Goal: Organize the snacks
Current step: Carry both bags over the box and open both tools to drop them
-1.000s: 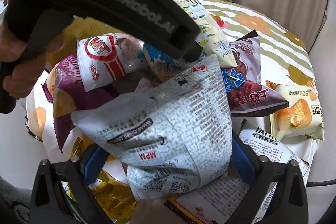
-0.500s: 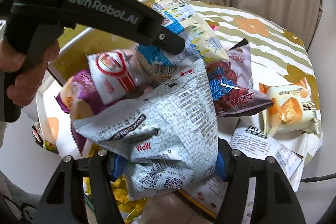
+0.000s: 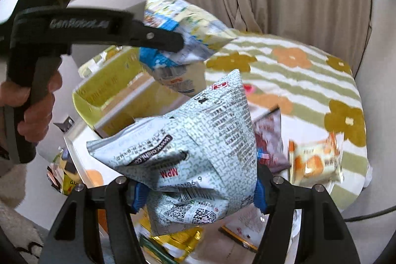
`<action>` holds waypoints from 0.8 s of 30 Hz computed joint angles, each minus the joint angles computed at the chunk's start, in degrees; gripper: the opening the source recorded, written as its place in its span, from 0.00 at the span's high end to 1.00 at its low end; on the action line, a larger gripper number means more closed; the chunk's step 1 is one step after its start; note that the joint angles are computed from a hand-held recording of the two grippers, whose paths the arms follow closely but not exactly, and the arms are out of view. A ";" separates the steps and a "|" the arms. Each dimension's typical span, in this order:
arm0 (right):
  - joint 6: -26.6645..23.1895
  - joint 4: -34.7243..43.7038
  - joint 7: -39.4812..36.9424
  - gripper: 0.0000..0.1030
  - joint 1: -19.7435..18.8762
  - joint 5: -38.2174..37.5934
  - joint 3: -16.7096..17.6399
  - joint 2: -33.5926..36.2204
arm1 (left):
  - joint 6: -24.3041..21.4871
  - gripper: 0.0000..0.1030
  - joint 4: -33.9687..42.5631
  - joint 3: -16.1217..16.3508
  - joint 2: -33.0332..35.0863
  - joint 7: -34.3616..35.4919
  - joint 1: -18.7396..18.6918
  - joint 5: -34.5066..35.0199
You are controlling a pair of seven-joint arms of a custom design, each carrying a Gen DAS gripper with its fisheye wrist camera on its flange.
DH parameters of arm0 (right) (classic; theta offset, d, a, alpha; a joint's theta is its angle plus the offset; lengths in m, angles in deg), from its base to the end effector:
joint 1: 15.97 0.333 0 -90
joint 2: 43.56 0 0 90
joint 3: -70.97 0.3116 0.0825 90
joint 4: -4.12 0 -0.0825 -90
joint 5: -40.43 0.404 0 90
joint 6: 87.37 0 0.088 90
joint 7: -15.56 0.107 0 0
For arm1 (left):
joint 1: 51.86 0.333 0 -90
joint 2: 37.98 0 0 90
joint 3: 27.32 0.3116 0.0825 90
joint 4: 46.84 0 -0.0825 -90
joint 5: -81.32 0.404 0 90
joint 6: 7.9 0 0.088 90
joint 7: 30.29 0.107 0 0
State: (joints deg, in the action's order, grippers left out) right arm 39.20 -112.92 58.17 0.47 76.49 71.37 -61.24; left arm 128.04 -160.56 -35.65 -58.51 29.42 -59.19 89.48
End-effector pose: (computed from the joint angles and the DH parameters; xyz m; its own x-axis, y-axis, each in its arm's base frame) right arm 0.4959 0.1712 0.6220 0.7846 -0.6045 -0.1379 -0.5279 -0.5346 -0.6600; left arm 0.4922 -0.1505 0.6927 0.1123 -0.9792 0.1688 -0.7164 -0.1975 -0.6692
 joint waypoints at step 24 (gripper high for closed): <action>12.04 14.15 34.19 0.40 12.68 -14.33 12.08 12.79 | -8.68 0.60 -12.65 16.28 -10.79 32.61 8.19 -12.30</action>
